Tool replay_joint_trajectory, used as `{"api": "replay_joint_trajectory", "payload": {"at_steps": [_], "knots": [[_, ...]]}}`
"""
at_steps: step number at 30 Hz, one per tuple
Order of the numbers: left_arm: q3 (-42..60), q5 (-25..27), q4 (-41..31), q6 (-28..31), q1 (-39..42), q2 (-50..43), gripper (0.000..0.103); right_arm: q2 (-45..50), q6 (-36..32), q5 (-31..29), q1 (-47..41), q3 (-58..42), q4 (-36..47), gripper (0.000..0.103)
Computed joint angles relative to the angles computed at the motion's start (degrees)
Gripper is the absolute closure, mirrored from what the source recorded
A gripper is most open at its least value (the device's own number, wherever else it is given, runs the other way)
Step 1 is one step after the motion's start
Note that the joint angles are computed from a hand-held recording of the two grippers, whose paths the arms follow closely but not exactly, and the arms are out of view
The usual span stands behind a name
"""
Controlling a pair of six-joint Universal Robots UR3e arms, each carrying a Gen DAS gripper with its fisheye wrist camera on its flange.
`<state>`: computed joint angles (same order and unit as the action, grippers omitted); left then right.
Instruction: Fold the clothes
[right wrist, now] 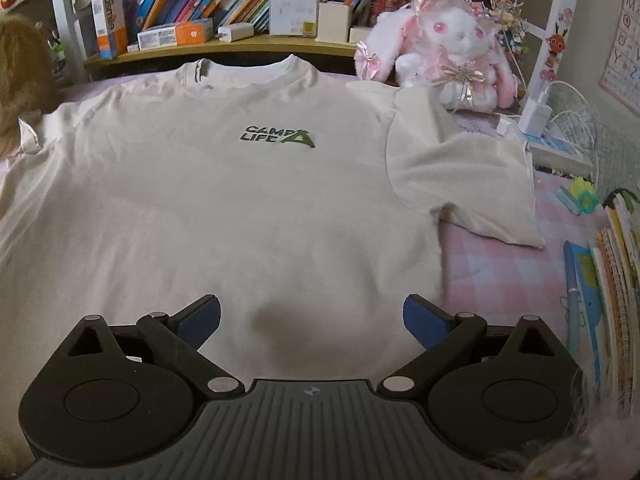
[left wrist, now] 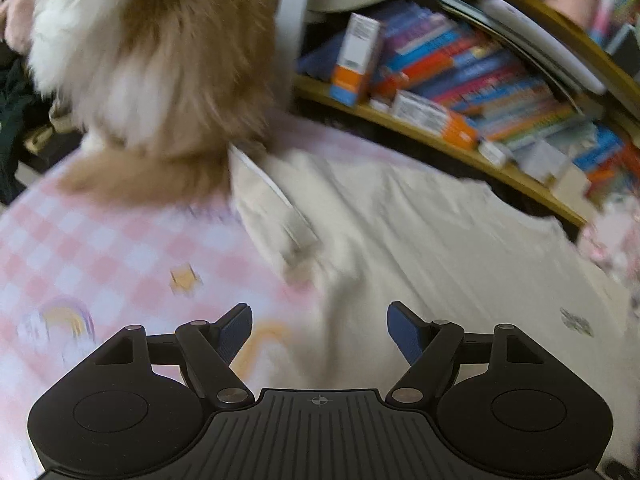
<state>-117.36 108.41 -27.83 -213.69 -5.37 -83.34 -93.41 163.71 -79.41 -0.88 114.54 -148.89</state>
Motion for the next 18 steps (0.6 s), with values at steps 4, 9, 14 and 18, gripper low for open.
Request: {"api": "replay_joint_trajectory", "payload": {"at_steps": [4, 9, 14, 18], "knots": [[5.02, -0.66, 3.27, 8.67, 4.96, -8.36, 0.030, 1.69, 3.22, -3.74, 3.30, -1.55, 0.07, 0.004], [15.11, -0.83, 1.43, 19.03, 6.57, -20.21, 0.031, 3.04, 6.37, -7.57, 6.75, -3.50, 1.09, 0.004], [7.70, 6.90, 4.37, 14.64, 7.87, -16.74, 0.033, 4.49, 8.54, -9.61, 8.92, -5.31, 1.90, 0.005], [-9.39, 3.96, 5.47, 2.74, 16.42, 0.32, 0.035, 4.92, 9.65, -10.22, 9.29, -5.45, 2.16, 0.005]]}}
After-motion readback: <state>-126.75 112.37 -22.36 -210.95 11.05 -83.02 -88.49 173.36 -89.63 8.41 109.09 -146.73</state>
